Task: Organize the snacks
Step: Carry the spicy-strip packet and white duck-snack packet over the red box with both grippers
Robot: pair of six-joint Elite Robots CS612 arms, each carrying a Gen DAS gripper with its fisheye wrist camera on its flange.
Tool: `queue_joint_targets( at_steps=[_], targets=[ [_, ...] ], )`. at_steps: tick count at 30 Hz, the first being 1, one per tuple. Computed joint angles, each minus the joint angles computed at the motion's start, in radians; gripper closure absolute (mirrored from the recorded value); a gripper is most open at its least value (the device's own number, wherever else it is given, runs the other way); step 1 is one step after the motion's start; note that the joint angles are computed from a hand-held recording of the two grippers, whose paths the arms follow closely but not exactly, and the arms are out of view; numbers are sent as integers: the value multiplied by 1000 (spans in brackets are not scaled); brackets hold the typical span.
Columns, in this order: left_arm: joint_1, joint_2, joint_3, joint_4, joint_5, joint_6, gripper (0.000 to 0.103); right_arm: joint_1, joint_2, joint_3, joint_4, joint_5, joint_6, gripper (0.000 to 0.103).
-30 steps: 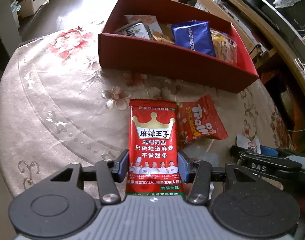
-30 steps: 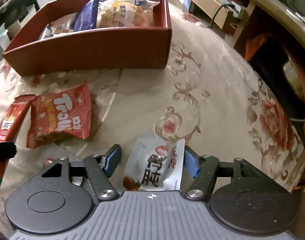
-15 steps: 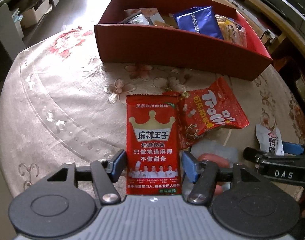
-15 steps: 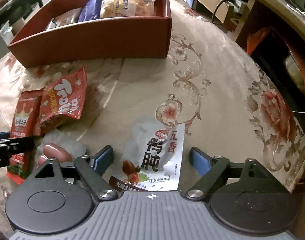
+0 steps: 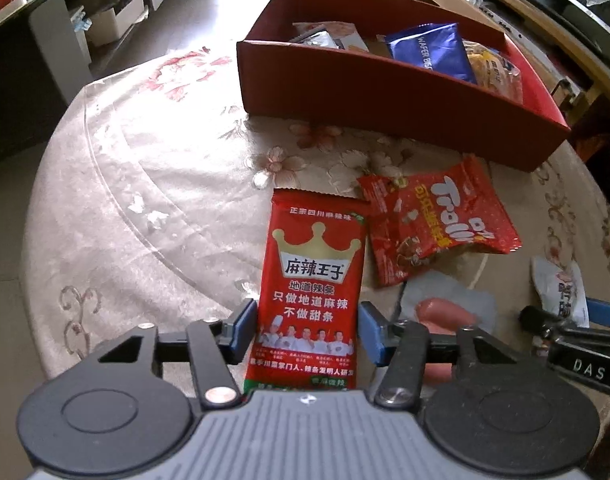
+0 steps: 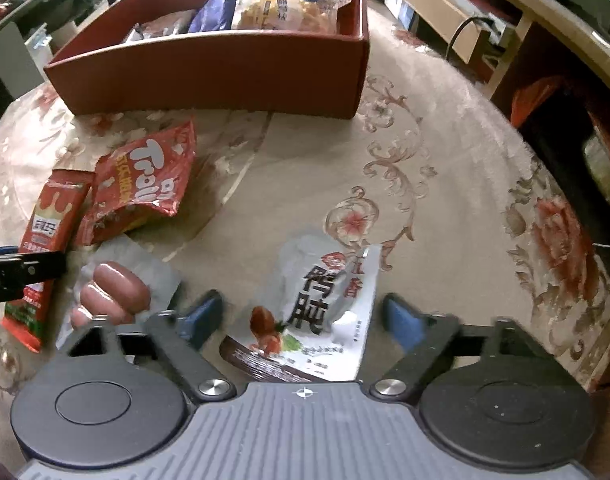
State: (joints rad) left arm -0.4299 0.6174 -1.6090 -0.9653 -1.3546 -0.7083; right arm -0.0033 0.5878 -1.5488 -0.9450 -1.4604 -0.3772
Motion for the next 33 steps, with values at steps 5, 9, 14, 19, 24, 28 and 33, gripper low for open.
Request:
queue_joint_targets(
  at_steps=[5,9,14,19,24,28,33],
  targets=[
    [1,4,-22,12,-22,-24,52,-13,0,-7,3,19,-6,40],
    [-1,7,-39,20,-25,-39,53,-18,0,-18,6,32,-19,42],
    [-3,7,-56,9,-31,-41,53,-28,-2,-24,0,56,-8,43],
    [-4,7,-66,-2,-41,-36,53,-41,-3,-35,-9,81,7,44],
    [-2,4,-66,-25,-47,-37,53,-46,-5,-42,-18,119,9,44],
    [-1,0,-61,-47,-52,-36,53,-41,-10,-37,-29,140,-3,44],
    [-1,-3,-54,-78,-54,-27,53,-36,-18,-25,-50,162,-5,44]
  ],
)
